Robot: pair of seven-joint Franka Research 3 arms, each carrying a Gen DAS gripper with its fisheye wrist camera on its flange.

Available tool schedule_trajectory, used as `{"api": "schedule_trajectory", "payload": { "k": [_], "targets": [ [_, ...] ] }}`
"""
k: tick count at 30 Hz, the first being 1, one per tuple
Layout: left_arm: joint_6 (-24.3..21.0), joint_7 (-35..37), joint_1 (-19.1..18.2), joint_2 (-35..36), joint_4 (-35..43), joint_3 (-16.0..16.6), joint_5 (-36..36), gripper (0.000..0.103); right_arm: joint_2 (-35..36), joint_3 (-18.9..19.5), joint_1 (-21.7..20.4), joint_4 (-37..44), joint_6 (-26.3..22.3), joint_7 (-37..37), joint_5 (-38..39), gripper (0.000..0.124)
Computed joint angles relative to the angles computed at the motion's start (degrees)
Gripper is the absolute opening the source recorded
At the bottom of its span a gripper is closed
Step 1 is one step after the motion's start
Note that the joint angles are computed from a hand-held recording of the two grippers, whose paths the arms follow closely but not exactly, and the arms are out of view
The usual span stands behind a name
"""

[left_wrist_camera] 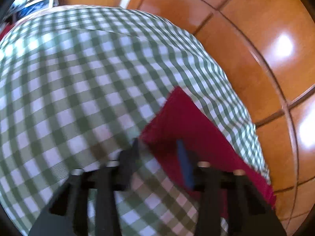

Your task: Fold small clothes

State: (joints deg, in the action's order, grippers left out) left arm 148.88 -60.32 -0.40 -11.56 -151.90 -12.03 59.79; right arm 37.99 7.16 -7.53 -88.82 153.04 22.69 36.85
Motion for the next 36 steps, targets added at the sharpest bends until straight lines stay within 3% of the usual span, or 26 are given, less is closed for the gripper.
{"api": "schedule_trajectory", "payload": {
  "k": [1,4,7,12,17,21,24,26,27,31,33,34,36],
  "targets": [
    [0.1,1.7,0.1,1.1,1.1,0.4,-0.4,0.007,0.0,0.0,0.0,0.0,0.0,0.0,0.0,0.100],
    [-2.3,3.3,-0.6,1.8,3.9,-0.4,0.6,0.006,0.1,0.0,0.0,0.0,0.2,-0.1,0.0,0.100],
    [-2.6,0.0,-1.3,2.5,8.3,-1.5,7.9,0.006,0.1,0.1,0.0,0.0,0.4,-0.1,-0.1,0.100],
    [-4.3,1.9,-5.6,8.1,20.7,-2.7,18.4,0.006,0.2,0.3,-0.2,0.1,0.2,-0.4,0.2,0.100],
    [-2.0,9.5,-11.9,21.6,38.9,-2.4,24.9,0.006,0.2,0.5,-0.6,0.3,-0.6,-0.6,0.8,0.100],
    [2.7,22.2,-15.1,35.8,54.2,-2.0,19.0,0.007,0.3,0.6,-0.9,0.6,-1.4,-0.8,1.4,0.100],
    [2.6,36.2,-16.1,44.9,63.6,-3.7,9.4,0.022,0.4,0.4,-0.9,0.8,-1.8,-0.7,1.6,0.100],
    [0.8,40.9,-17.4,47.9,66.5,-4.1,5.3,0.052,0.5,0.3,-0.8,1.2,-2.7,-0.3,1.6,0.100],
    [-0.3,40.6,-18.6,48.0,66.4,-3.2,4.8,0.055,0.7,0.1,-0.9,1.8,-3.6,0.1,1.5,0.100],
    [-1.2,33.1,-23.5,43.1,58.6,1.1,6.9,0.055,1.2,-1.0,-0.6,5.2,-9.5,3.8,-0.2,0.096],
    [-3.0,29.2,-26.4,41.0,54.9,3.2,7.7,0.055,1.7,0.9,-3.1,9.1,-17.9,6.0,3.3,0.092],
    [-3.1,27.6,-27.3,40.1,53.1,4.0,7.7,0.055,2.8,1.9,-4.1,12.7,-24.5,7.9,4.8,0.091],
    [-2.4,24.8,-28.7,39.6,51.1,5.4,7.2,0.054,4.9,2.1,-3.5,17.6,-32.6,10.3,5.3,0.091]
  ]
}}
